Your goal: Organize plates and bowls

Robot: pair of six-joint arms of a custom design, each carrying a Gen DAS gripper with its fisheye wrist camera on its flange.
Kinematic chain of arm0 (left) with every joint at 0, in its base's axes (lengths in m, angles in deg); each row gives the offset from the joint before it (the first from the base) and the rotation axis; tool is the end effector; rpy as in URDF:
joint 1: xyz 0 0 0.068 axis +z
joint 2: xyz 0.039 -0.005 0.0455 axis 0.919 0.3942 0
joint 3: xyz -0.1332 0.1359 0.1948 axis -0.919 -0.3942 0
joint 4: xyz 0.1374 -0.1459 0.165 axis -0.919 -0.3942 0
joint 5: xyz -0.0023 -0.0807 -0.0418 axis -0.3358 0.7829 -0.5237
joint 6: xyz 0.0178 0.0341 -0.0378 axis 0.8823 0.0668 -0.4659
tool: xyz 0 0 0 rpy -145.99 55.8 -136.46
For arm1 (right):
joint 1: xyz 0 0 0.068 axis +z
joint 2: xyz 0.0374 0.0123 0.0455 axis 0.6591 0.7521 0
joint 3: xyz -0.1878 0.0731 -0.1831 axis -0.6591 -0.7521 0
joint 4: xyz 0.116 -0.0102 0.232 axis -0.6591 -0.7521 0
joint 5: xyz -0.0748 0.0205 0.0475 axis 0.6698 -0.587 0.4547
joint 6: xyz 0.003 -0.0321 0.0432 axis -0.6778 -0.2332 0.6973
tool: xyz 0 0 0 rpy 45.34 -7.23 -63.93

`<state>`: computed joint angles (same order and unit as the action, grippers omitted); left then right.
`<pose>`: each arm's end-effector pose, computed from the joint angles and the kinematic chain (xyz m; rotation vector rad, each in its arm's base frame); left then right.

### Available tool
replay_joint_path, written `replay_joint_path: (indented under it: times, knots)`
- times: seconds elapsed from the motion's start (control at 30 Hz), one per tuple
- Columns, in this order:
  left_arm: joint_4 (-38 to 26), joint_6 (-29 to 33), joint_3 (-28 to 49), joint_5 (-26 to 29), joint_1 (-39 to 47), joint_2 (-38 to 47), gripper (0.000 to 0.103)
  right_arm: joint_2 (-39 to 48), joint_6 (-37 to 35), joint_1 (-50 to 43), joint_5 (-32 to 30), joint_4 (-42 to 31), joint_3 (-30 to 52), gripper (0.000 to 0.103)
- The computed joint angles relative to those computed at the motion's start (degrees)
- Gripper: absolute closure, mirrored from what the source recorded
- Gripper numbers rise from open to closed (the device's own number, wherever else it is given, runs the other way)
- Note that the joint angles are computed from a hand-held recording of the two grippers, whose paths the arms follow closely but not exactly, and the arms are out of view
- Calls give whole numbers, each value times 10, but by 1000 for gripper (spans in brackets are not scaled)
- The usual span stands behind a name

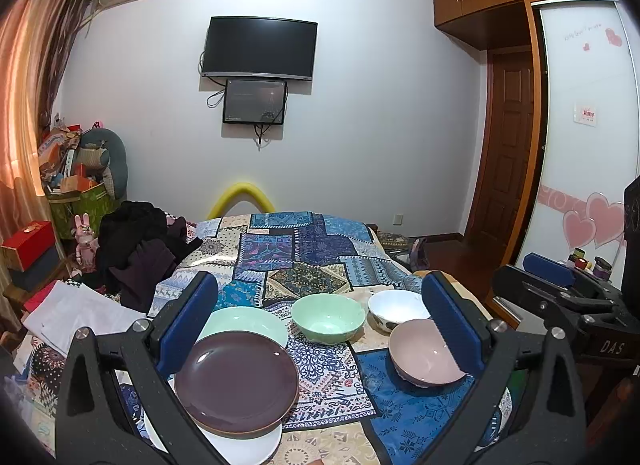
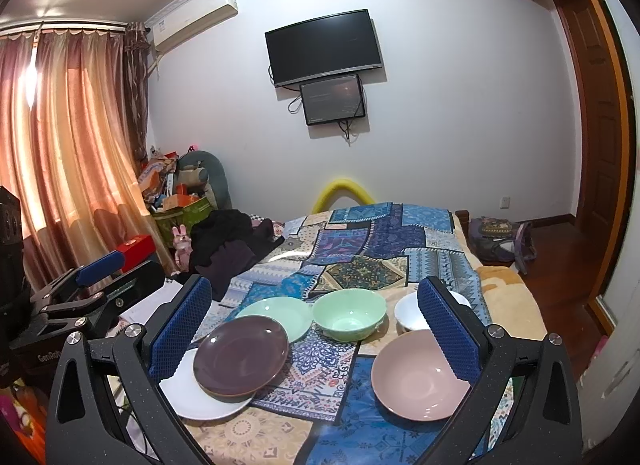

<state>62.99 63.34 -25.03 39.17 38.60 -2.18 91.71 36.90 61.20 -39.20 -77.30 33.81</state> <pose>0.1595 -0.0734 0.3465 0.0684 1.8770 -0.1811 0.1815 0.0664 0.3179 -0.2131 1.8899 0.3405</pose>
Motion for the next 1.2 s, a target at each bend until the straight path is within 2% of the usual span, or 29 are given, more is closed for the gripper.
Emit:
replay_joint_path:
  times: [1.2]
  knots:
    - [6,-5,-7,4,1,0,0,-2,3,0,-1,1,-3,0]
